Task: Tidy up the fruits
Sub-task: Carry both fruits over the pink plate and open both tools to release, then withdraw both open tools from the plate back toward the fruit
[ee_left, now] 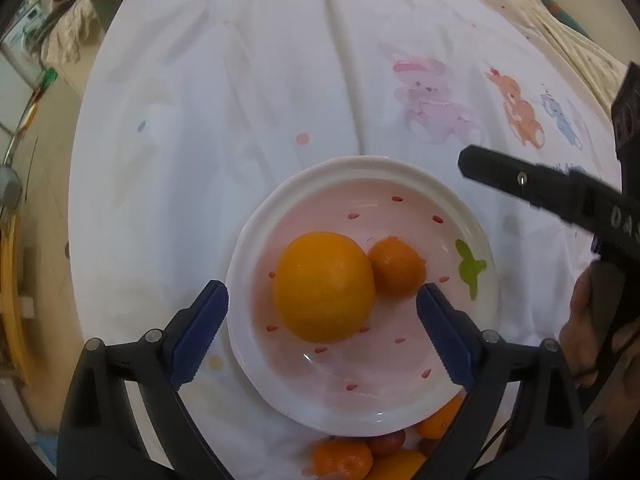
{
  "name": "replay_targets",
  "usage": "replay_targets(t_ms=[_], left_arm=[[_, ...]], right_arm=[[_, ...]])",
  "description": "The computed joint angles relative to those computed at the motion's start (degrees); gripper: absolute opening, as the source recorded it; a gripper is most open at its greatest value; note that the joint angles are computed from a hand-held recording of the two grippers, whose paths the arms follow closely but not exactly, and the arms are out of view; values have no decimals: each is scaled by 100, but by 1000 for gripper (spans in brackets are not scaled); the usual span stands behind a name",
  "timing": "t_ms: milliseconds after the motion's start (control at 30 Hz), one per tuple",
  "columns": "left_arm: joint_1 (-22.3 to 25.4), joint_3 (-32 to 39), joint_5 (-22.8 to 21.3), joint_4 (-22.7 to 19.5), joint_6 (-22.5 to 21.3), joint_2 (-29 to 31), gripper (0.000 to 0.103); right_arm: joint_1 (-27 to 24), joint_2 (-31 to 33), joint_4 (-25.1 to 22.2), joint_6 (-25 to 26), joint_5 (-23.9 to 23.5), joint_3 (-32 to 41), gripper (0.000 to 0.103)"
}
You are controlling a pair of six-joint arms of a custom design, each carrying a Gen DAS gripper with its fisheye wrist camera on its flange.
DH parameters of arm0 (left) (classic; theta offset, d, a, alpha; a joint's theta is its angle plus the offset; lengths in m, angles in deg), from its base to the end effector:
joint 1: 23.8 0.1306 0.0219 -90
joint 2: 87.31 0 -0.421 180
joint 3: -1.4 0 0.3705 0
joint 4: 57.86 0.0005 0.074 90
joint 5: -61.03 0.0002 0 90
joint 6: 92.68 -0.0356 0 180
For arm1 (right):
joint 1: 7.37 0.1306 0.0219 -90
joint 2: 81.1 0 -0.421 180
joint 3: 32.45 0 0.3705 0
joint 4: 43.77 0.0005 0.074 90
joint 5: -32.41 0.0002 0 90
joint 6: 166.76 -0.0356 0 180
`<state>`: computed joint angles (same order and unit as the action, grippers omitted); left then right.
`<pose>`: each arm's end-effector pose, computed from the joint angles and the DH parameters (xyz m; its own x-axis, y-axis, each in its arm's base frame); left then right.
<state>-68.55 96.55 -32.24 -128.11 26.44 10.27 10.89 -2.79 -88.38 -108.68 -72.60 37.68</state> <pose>0.3420 -0.3369 0.4276 -0.9285 0.2363 -0.2866 0.2736 0.9569 -0.0973 0.3474 0.1238 0.4037 -0.8806 0.2472 -0.4042 0.0168 0.8688 0.4948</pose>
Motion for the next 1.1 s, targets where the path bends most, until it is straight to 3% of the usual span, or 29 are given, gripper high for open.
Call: replay_targets(t_ms=[133,333,733,1100], left_arm=[[80,-113,73,173,110,-174,93],[129,-139,51,203,179,-260,93],[29,-221,-134,324,360,-642,93],[-242,-453,-798,464,411,-1282,93]], right_arm=[[-237,-139,13,-228,-84,-80,72],[-233,-268,-190,-117,12,-7,72],[113,-785,-640,-192,370,56,74],[784,-1616,-1061,-634,1092,-123,79]])
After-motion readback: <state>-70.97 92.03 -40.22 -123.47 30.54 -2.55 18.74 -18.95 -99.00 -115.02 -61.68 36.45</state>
